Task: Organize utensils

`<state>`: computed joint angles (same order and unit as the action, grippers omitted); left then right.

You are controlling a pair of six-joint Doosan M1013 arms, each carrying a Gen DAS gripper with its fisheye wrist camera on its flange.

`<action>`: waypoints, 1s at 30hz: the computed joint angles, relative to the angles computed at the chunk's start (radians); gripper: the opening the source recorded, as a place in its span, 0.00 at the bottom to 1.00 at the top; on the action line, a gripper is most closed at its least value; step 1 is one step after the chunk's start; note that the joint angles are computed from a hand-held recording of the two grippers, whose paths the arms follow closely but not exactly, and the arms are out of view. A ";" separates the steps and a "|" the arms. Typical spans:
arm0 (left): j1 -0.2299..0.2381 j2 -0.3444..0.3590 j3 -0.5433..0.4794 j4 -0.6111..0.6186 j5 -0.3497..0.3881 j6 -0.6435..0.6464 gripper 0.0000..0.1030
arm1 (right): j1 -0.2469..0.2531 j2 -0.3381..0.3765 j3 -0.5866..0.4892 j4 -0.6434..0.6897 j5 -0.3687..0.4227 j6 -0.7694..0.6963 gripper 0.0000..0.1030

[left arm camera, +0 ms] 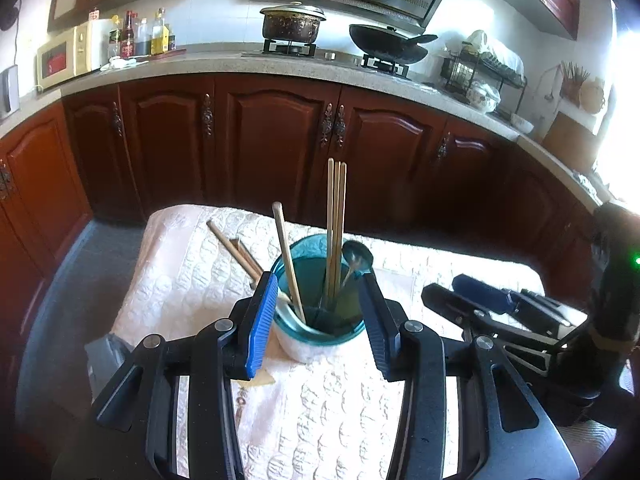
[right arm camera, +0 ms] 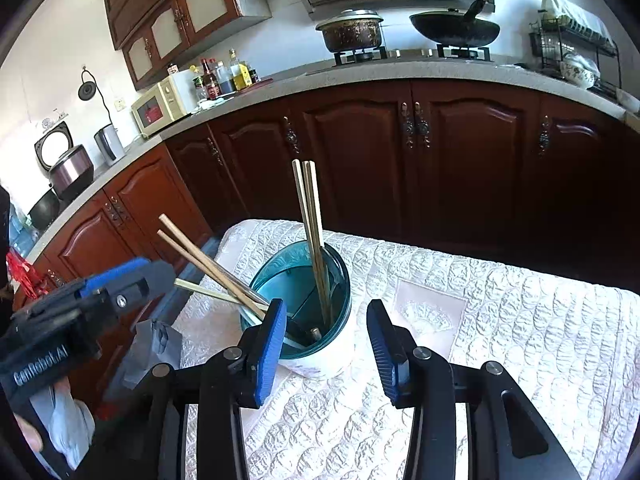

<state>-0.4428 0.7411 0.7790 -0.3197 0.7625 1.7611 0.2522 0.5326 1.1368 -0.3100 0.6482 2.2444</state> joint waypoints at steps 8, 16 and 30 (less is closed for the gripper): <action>-0.004 -0.035 0.067 0.041 -0.056 -0.022 0.40 | 0.020 -0.015 0.014 -0.079 0.008 0.070 0.40; -0.008 -0.058 0.112 0.092 -0.116 -0.051 0.40 | 0.032 -0.021 0.013 -0.125 0.023 0.105 0.44; -0.011 -0.075 0.146 0.143 -0.171 -0.090 0.40 | 0.042 -0.017 0.003 -0.159 0.048 0.108 0.49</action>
<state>-0.4534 0.6660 0.9250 -0.1763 0.5918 1.6706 0.2937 0.5153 1.1395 -0.4690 0.6963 2.3529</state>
